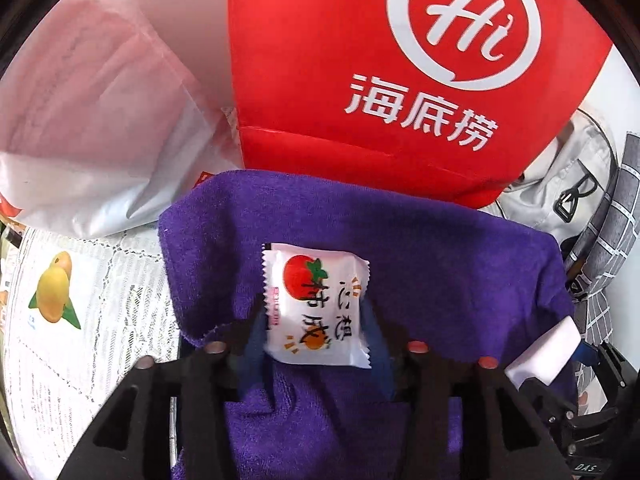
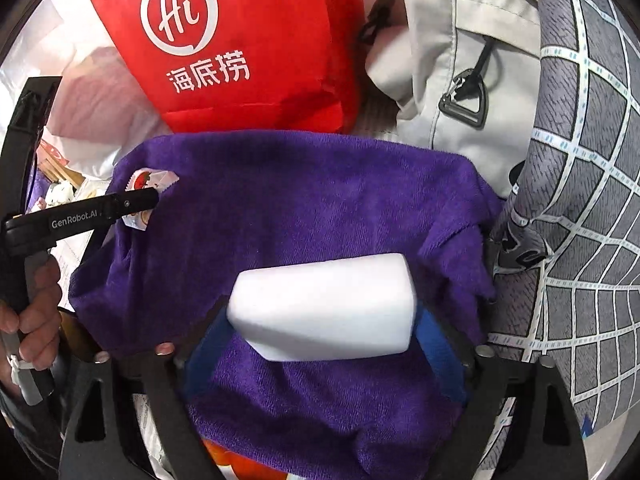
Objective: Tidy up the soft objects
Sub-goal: 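Carry the packet in the left tool and sponge in the right tool to the purple towel, then open the left tool releasing the packet while the right tool releases the sponge onto the towel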
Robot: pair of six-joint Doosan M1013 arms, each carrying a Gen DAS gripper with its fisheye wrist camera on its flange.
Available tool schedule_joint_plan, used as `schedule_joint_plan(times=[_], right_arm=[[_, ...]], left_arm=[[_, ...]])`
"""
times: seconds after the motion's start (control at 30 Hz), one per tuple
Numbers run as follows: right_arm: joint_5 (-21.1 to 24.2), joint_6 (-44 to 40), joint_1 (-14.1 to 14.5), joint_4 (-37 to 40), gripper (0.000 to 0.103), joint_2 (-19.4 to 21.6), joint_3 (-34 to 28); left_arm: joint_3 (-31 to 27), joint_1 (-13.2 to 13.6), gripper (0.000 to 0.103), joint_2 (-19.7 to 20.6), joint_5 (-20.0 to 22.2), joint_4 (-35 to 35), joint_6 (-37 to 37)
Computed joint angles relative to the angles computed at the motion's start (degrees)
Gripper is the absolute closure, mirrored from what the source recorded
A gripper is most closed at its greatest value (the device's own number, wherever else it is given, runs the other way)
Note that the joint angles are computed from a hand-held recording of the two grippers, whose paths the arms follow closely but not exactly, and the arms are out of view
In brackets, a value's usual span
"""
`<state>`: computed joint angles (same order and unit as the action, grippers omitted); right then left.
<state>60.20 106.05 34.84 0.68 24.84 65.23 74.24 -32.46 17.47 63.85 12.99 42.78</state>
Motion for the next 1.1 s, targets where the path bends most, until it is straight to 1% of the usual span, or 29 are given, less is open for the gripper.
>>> schedule_joint_plan(times=[0.03, 0.1, 0.17, 0.27, 0.37, 0.47, 0.63, 0.67, 0.73, 0.8, 0.9, 0.97, 1.1], right_arm=[[-0.5, 0.1, -0.2, 0.7, 0.012, -0.2, 0.4], [-1.4, -0.1, -0.5, 2.6, 0.009, -0.5, 0.8], [-1.0, 0.0, -0.7, 2.5, 0.009, -0.7, 0.8], [-1.0, 2.2, 0.0, -1.3, 0.009, -1.0, 0.7], [-2.7, 4.4, 0.7, -4.8, 0.009, -2.1, 1.5], [-3.4, 5.6, 0.7, -5.7, 0.009, -3.6, 2.7], [-3.5, 6.9, 1.5, -8.6, 0.009, -6.2, 4.8], [-3.1, 7.5, 2.0, -9.6, 0.009, -6.5, 5.0], [-3.7, 8.5, 2.6, -10.4, 0.009, -8.0, 6.3], [-5.7, 8.3, 3.1, -9.1, 0.009, -10.2, 8.7], [-7.1, 8.9, 4.1, -7.5, 0.01, -12.4, 11.4], [-7.4, 9.2, 5.3, -7.1, 0.012, -13.4, 12.8], [-7.4, 10.0, 7.7, -8.4, 0.015, -14.3, 14.6]], left_arm=[[-0.5, 0.1, 0.046, 0.2, 0.6, -0.2, 0.5], [-0.6, 0.2, 0.045, 0.2, 0.5, -0.4, 1.0], [-0.8, 0.0, 0.041, 0.2, 0.9, -0.3, 1.2], [-1.1, -0.4, 0.041, 0.0, 2.0, 0.8, 1.0], [-1.7, -1.3, 0.041, -0.3, 2.7, 2.8, 0.4], [-0.6, -2.2, 0.041, -2.0, 2.1, 4.4, -1.5], [1.1, -4.0, 0.041, -4.8, 2.4, 6.1, -2.2], [1.0, -4.2, 0.041, -5.0, 2.4, 6.0, -2.4], [2.1, -4.6, 0.041, -6.4, 1.2, 4.9, -2.6], [3.5, -5.2, 0.041, -8.0, 0.3, 4.4, -2.7], [4.7, -6.7, 0.041, -9.4, 0.3, 5.9, -4.5], [5.5, -7.8, 0.041, -10.1, 0.2, 6.4, -5.3], [8.6, -9.6, 0.041, -12.6, -0.1, 7.9, -7.6]])
